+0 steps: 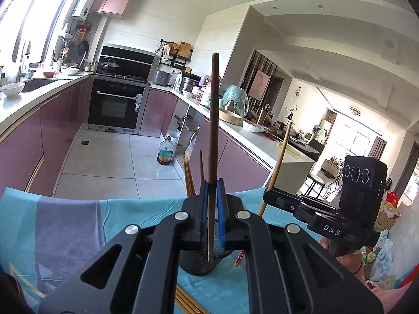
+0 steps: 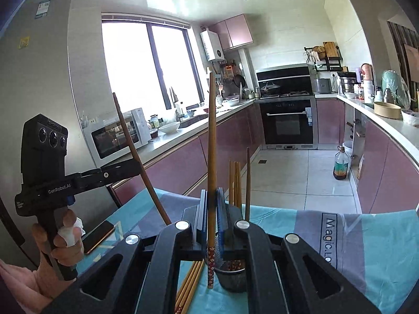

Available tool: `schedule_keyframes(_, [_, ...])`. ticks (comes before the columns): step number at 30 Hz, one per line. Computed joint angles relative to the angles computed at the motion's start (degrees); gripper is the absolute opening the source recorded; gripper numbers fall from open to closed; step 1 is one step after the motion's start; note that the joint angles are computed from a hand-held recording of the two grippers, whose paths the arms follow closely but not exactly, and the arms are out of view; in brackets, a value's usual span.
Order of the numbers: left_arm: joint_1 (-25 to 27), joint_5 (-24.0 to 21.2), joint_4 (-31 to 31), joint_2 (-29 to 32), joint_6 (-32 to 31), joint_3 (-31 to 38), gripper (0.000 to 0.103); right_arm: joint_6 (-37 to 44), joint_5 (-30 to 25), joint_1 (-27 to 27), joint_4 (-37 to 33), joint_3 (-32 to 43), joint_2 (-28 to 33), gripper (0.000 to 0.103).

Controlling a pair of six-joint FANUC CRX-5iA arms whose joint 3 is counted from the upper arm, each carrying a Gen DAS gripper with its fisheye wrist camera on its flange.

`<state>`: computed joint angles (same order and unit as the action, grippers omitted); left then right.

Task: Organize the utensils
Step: 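Lift both held chopsticks upright over the black mesh cup, then lower the chopsticks into the cup and open both grippers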

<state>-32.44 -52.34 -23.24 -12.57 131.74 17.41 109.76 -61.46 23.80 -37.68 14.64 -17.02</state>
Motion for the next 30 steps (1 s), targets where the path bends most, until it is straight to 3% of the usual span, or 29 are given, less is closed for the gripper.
schedule_keyframes(4, [0.3,0.0,0.2,2.1,-0.7,2.3,0.007,-0.9,1.6,0.4,1.6,1.0,1.4,0.005])
schedule_keyframes(11, [0.6,-5.0,1.4,7.4,-4.0,7.1,0.007,-3.2,3.2,1.9,4.8,0.9,3.6,0.005])
schedule_keyframes(22, [4.8,-12.0,10.7,13.2,-12.0,9.6,0.007,-6.8,-4.3,5.8,12.5,2.4,7.9,0.005])
schedule_keyframes(30, [8.1,-11.6,14.8,14.1,-14.0,7.9,0.007,-9.9,-5.7,7.4,16.0,3.0,9.6,0.007])
